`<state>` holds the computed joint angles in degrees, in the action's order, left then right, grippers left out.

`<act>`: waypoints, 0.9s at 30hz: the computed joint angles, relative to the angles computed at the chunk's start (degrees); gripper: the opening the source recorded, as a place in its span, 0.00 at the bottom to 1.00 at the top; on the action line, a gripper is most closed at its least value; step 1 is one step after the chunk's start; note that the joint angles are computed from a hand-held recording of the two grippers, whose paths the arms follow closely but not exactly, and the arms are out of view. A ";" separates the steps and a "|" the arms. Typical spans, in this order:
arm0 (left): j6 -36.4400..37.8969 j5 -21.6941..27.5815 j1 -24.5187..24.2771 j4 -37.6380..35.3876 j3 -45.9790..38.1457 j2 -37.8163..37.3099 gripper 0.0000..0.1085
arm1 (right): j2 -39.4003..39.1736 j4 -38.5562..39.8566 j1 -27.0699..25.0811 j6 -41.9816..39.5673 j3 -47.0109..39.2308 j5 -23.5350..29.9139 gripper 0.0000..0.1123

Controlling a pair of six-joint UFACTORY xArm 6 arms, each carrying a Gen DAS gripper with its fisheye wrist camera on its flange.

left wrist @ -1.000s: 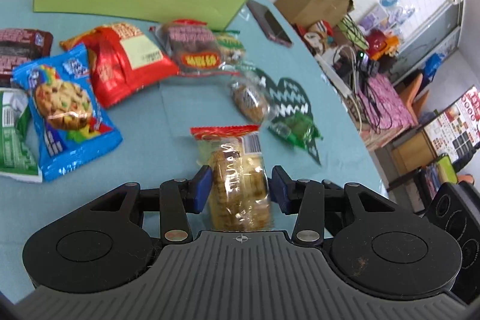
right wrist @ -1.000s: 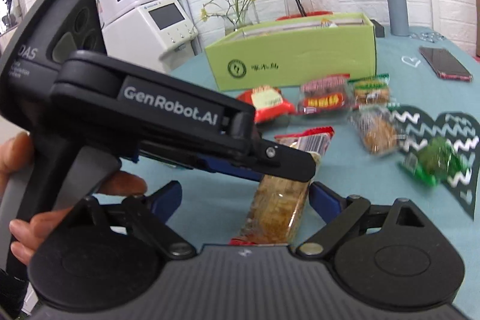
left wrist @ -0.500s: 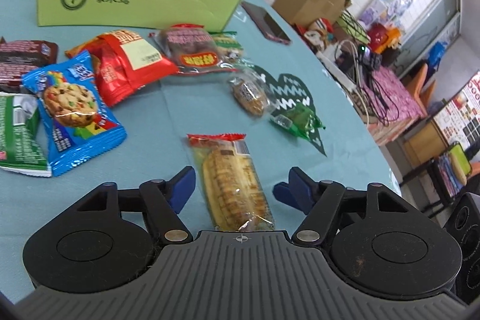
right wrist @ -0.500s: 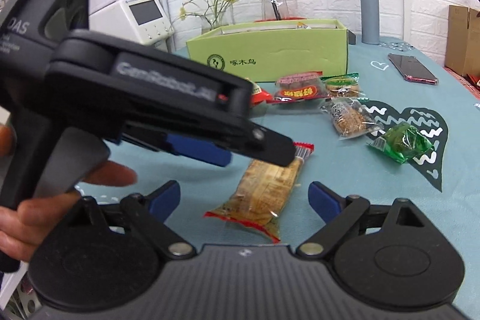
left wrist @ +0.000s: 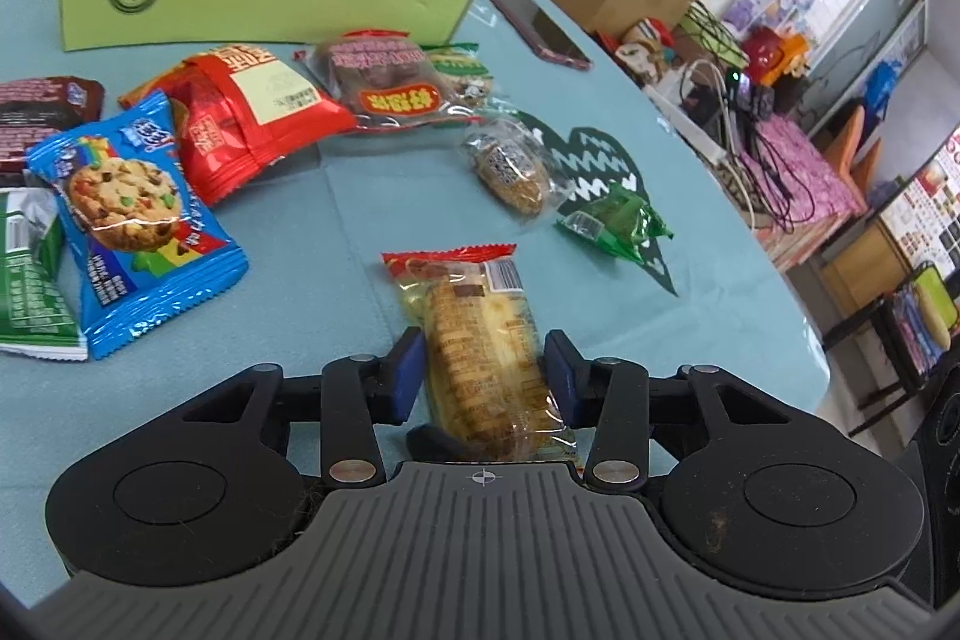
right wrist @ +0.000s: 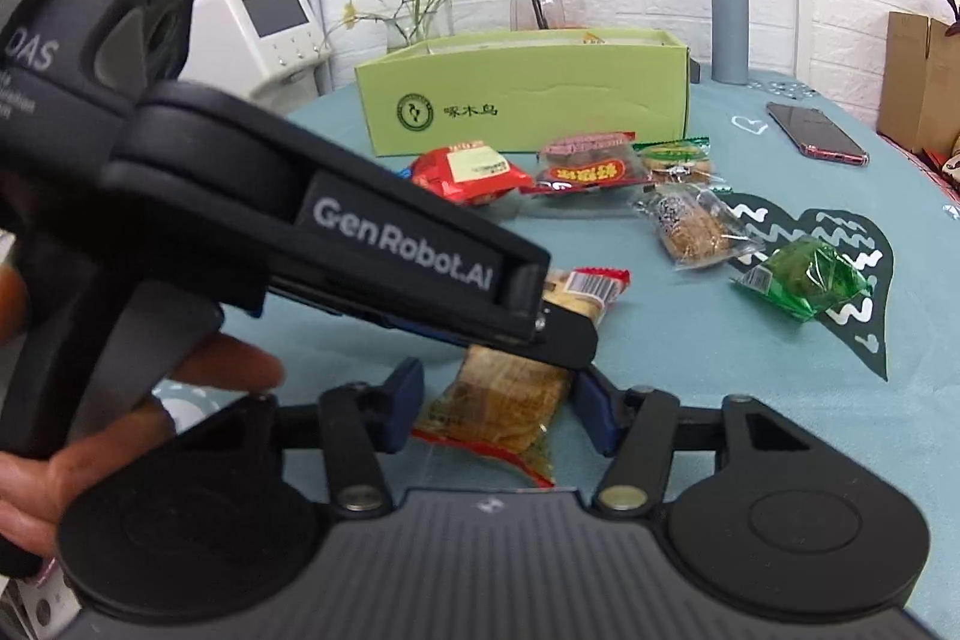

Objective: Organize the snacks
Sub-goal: 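Carry the cake packet with the left tool into the box and release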

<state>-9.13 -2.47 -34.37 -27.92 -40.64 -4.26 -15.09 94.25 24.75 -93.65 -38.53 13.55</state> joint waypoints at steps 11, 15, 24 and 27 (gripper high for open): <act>10.03 0.70 7.54 -7.70 -13.27 3.00 0.20 | 12.37 2.97 -0.59 -7.97 -20.98 1.47 0.53; -1.54 3.12 14.47 9.63 -23.64 9.23 0.21 | 23.41 -2.68 -1.09 -3.54 -36.14 3.28 0.53; -2.89 14.50 23.04 15.13 -50.50 28.69 0.21 | 52.14 -36.16 -2.67 29.01 -73.43 11.99 0.53; -3.88 17.02 23.97 17.07 -53.70 32.35 0.21 | 57.68 -41.98 -3.17 35.55 -79.85 15.81 0.53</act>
